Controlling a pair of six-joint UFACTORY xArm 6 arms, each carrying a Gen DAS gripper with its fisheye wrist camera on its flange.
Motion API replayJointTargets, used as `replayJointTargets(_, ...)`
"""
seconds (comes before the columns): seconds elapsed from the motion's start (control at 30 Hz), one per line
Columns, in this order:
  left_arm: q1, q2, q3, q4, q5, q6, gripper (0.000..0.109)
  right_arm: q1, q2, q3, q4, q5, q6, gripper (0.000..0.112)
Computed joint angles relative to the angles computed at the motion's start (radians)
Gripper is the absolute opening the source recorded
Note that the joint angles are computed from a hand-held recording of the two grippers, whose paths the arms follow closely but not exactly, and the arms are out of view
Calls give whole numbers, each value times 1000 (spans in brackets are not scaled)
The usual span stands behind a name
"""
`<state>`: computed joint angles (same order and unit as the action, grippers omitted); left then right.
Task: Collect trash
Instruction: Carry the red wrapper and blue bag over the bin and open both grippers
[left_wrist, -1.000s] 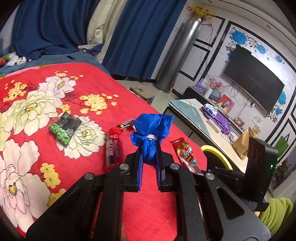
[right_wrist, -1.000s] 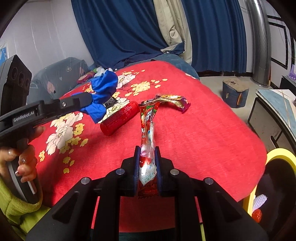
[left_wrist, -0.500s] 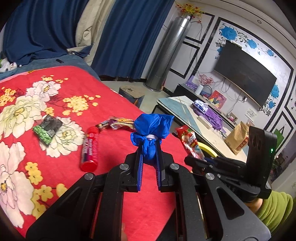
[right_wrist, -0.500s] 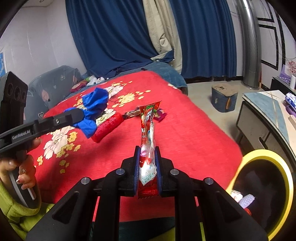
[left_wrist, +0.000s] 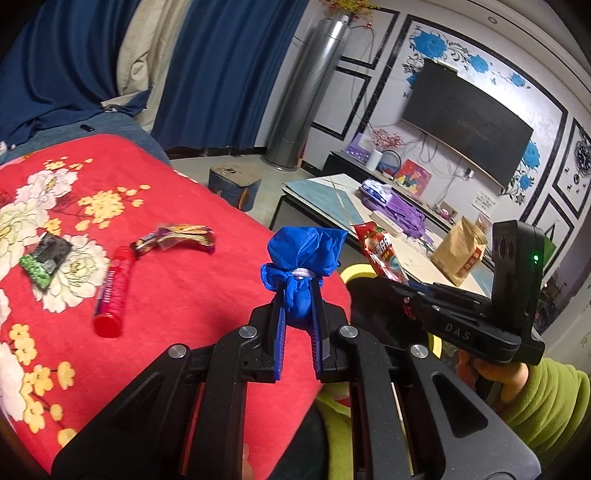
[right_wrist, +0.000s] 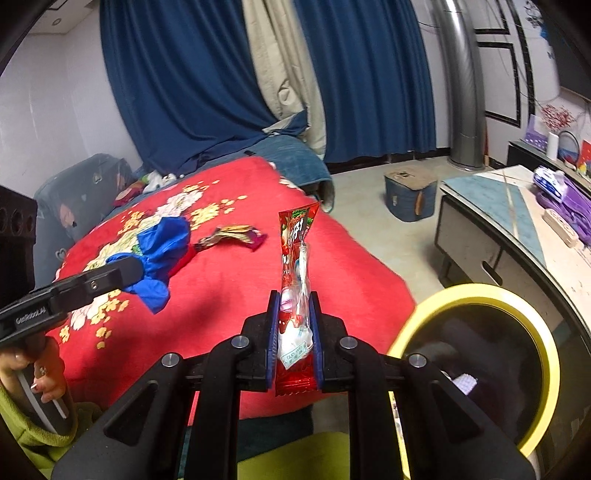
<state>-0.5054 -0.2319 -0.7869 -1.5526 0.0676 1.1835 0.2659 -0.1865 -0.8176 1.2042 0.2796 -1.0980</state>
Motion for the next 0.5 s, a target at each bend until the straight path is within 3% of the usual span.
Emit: replayJointTargets(0.5,-71,105,-110,-54,9,88,7,-112,-34,36,99,-31,-43,15)
